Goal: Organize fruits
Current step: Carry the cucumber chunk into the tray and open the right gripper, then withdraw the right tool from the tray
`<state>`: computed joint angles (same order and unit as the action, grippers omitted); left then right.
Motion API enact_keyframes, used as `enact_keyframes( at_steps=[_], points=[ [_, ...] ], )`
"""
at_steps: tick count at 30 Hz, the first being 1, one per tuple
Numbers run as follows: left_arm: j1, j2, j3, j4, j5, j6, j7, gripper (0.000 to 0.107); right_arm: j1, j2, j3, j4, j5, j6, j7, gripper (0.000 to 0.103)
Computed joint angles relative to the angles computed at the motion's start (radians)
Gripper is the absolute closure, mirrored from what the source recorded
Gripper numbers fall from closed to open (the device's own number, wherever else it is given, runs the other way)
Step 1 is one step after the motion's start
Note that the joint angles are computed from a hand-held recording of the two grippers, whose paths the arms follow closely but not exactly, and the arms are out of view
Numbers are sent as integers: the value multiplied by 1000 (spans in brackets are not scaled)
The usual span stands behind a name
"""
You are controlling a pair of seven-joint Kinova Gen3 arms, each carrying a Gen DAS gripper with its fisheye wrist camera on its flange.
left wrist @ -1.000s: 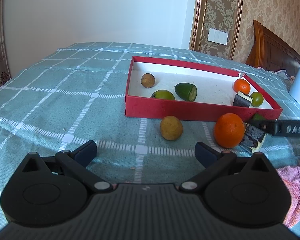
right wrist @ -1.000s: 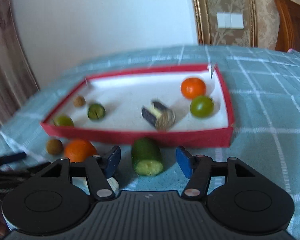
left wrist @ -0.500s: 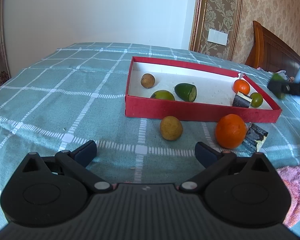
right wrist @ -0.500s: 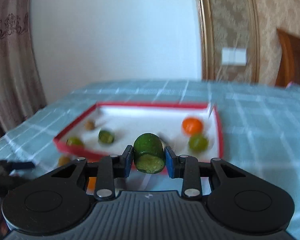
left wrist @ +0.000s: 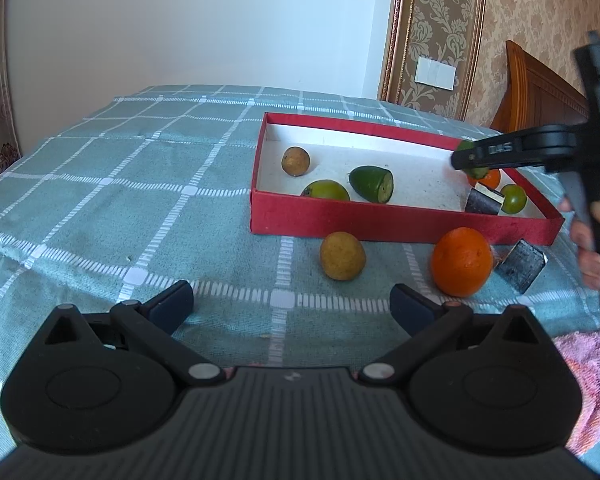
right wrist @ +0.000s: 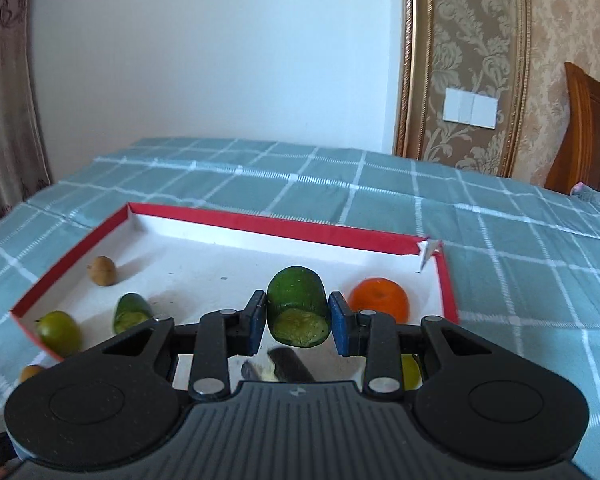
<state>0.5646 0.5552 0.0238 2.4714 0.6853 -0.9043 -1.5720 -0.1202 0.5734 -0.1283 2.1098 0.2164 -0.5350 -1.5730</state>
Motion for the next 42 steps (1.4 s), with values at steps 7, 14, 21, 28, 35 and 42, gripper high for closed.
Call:
enact_keyframes(
  at_steps=[7, 14, 21, 28, 35, 42],
  points=[
    [3, 0, -2, -5, 9, 7, -12, 4, -51, 40, 23, -66, -32, 62, 47, 70],
    [4, 0, -2, -8, 14, 11, -19, 4, -35, 55, 3, -90, -44, 102, 48, 70],
    [4, 0, -3, -10, 16, 14, -24, 4, -79, 63, 39, -65, -98, 48, 91, 69],
    [4, 0, -3, -11, 18, 15, -26, 4, 11, 49, -24, -32, -31, 5, 26, 41],
    [3, 0, -3, -12, 17, 16, -27, 4, 156, -1, -64, 117, 156, -179, -123, 29],
    [4, 0, -4, -13, 20, 18, -30, 4, 254, -26, -11, 254, 279, -318, -207, 21]
  ],
)
